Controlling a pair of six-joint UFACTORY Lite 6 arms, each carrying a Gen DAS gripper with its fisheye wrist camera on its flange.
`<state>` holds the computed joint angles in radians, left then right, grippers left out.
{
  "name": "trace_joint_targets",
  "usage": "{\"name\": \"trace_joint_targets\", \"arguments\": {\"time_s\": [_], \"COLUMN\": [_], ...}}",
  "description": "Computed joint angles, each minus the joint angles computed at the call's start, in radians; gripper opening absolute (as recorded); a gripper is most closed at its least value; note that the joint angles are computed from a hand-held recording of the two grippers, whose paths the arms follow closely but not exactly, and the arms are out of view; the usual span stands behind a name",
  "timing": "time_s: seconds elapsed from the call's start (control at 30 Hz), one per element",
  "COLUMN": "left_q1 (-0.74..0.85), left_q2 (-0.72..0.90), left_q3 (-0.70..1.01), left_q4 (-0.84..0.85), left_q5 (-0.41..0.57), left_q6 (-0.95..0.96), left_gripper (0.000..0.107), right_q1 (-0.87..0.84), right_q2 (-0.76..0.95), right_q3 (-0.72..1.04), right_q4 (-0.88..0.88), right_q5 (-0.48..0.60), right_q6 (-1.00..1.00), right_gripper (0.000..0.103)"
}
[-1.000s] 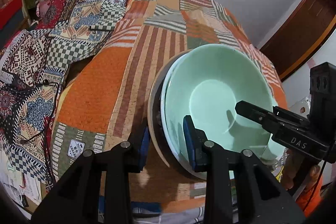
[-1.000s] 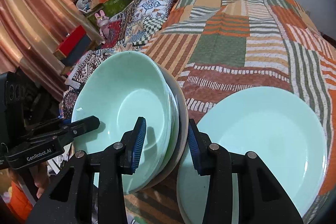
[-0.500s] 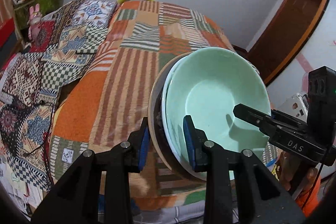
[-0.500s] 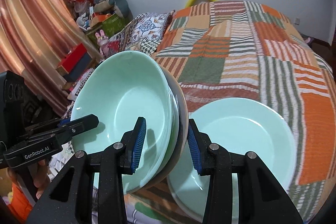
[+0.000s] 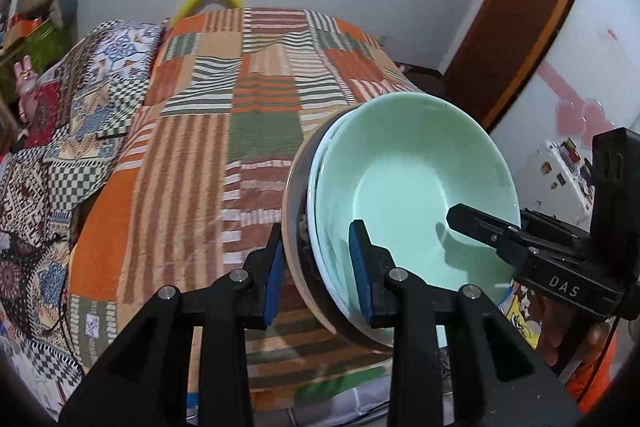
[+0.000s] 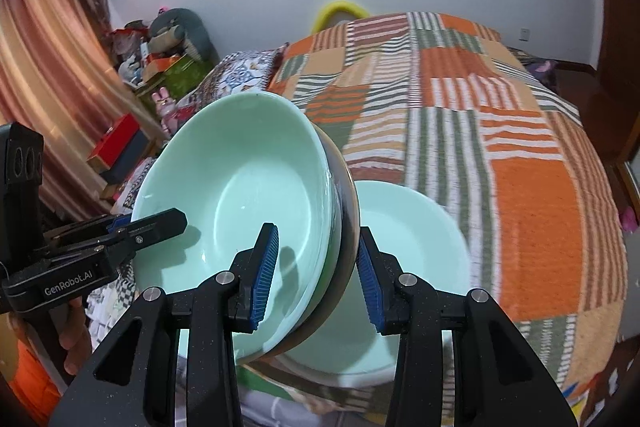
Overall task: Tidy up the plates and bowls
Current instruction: 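Open the left tool and withdraw it from the nested bowls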
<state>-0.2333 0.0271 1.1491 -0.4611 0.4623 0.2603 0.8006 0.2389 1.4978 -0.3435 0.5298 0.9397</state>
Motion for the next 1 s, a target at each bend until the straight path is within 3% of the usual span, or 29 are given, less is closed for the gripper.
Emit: {"name": "trace_joint_targets", "arguments": {"time_s": [0.7,1.0], "left_q1": [-0.078,-0.031], "left_q2": [0.271,0.336], "left_q3": [0.133,0.175], "left_q4": [-0.037,-0.172], "left_q5": [0.004,0.038], "left_q6": [0.028,0.148], "left_gripper": [0.031,0.031], "right_q1": [-0.082,-0.097], "right_q2": [-0.085,-0.079], "right_q3": [-0.213,-0.228], "right_q4": [0.107,0.130], "right_q5": [-0.054,-0.097], "right_q6": [-0.037,-0.070], "right_gripper": [0.036,0.037]}}
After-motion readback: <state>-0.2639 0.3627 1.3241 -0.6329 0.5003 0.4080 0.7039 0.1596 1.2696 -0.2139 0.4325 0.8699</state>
